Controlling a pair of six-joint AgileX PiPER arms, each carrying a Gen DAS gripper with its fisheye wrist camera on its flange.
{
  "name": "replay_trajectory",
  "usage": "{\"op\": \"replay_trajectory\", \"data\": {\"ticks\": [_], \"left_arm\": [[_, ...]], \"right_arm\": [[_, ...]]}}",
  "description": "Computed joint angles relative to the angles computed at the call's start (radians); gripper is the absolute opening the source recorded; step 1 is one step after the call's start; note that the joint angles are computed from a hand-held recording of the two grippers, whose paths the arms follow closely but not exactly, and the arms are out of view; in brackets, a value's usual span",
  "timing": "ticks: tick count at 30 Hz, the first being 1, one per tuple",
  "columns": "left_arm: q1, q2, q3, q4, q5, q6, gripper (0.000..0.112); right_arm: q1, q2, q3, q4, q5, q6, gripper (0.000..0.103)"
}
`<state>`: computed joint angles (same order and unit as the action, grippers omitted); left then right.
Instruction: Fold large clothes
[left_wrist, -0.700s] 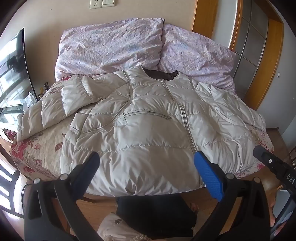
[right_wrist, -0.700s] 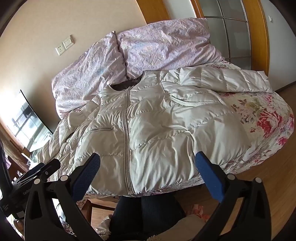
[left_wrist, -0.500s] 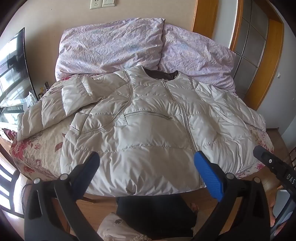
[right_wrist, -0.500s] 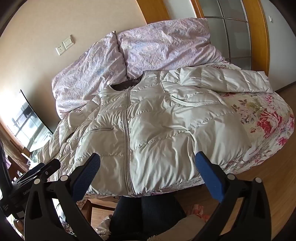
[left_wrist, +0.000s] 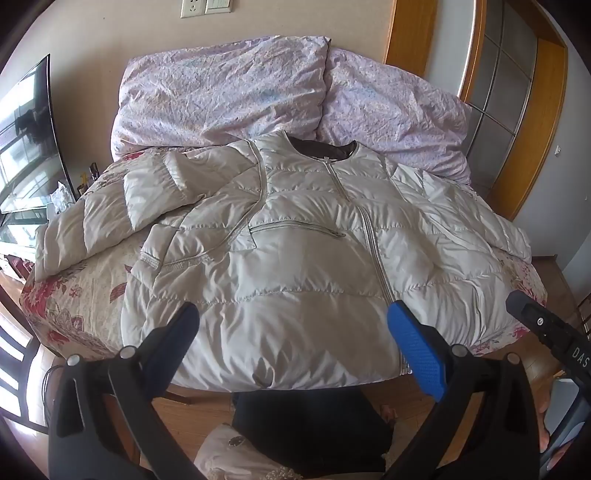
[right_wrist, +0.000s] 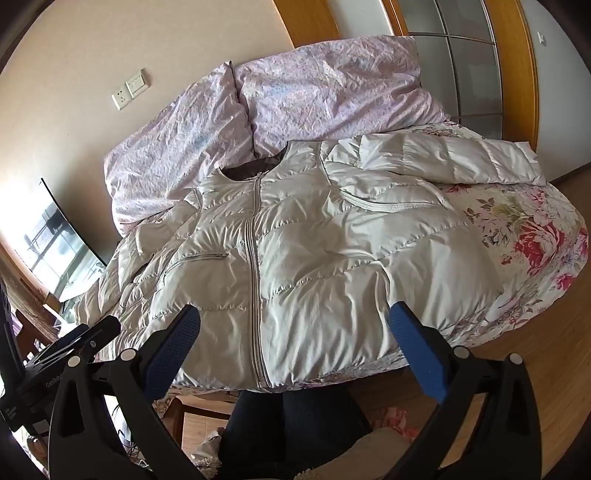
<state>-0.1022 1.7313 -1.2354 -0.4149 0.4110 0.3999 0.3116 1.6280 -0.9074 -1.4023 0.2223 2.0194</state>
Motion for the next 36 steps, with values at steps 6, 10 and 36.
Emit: {"op": "replay_trajectory", "data": {"ticks": [6, 10, 36], "left_arm": [[0.0, 0.0, 0.0, 0.001, -0.001, -0.001, 0.101], [0.001, 0.0, -0.001, -0.001, 0.002, 0.002, 0.101], [0.017, 0.02, -0.023, -0.02, 0.011, 0.03, 0.101]], "right_arm": [[0.001, -0.001, 0.0, 0.002, 0.002, -0.002, 0.102], [0.0, -0.001, -0.001, 0.01, 0.0, -0.01, 0.102], [-0.009, -0.008, 0.017, -0.053, -0.008, 0.048, 0.102]]}}
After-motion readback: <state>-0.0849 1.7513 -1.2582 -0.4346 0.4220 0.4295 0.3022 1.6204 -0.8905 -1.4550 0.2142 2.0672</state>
